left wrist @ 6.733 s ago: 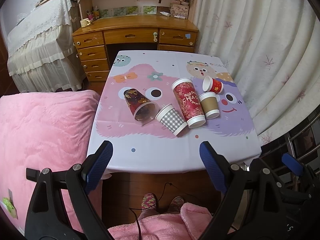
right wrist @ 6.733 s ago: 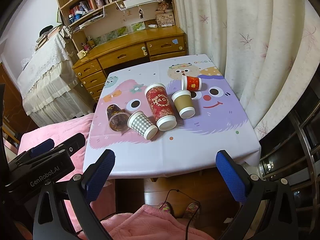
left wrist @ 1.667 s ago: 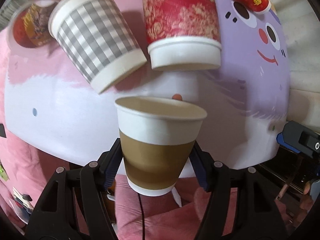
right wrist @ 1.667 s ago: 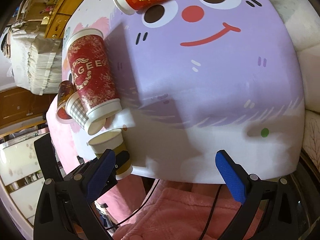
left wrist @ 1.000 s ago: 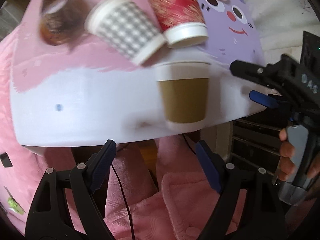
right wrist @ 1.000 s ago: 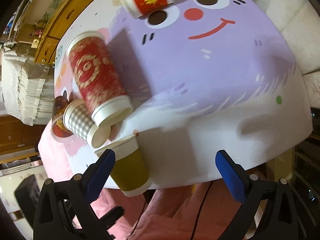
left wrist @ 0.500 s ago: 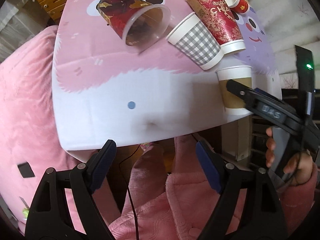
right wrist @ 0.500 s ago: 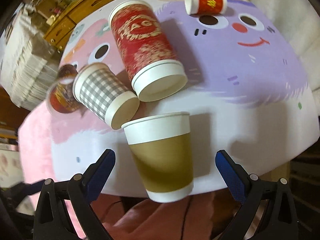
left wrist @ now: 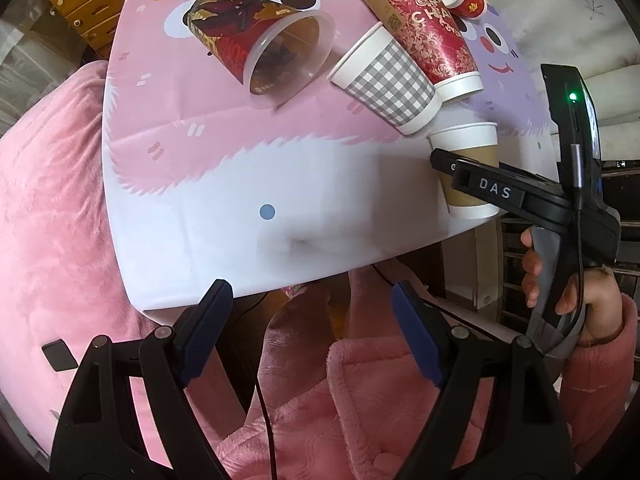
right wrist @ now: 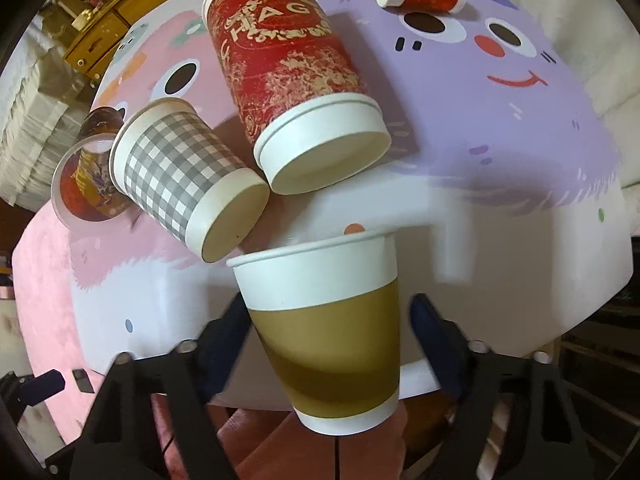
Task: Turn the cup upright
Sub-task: 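Rotate the right gripper to turn the brown-banded cup rim-up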
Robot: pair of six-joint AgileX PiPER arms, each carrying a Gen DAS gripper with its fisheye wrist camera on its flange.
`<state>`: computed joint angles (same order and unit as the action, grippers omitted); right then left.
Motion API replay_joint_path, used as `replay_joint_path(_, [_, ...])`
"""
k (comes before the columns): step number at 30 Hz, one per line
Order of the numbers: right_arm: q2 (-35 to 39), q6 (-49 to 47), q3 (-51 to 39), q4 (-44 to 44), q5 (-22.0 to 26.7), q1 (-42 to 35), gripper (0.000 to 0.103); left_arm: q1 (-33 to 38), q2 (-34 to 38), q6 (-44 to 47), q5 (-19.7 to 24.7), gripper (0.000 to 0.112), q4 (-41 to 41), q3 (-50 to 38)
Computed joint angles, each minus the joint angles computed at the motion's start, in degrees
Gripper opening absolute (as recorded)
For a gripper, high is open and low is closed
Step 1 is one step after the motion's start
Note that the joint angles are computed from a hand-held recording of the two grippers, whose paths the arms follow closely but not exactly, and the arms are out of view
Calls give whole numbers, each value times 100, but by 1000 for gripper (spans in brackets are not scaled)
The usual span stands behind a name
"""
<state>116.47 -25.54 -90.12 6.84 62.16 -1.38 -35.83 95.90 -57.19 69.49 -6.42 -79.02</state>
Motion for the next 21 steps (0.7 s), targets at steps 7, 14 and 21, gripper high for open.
replay_joint_path(7, [-208, -412, 23, 616, -92, -214, 70, 138, -68, -3, -212, 80, -138, 219])
replay_joint_path(14, [-1114, -2951, 1464, 2910, -1427, -885, 69, 238, -43, 146, -330, 80, -227, 256])
replay_joint_path(21, [-1457, -6477, 2933, 5944, -2231, -1693, 67, 247, 111, 345, -246, 80, -205, 37])
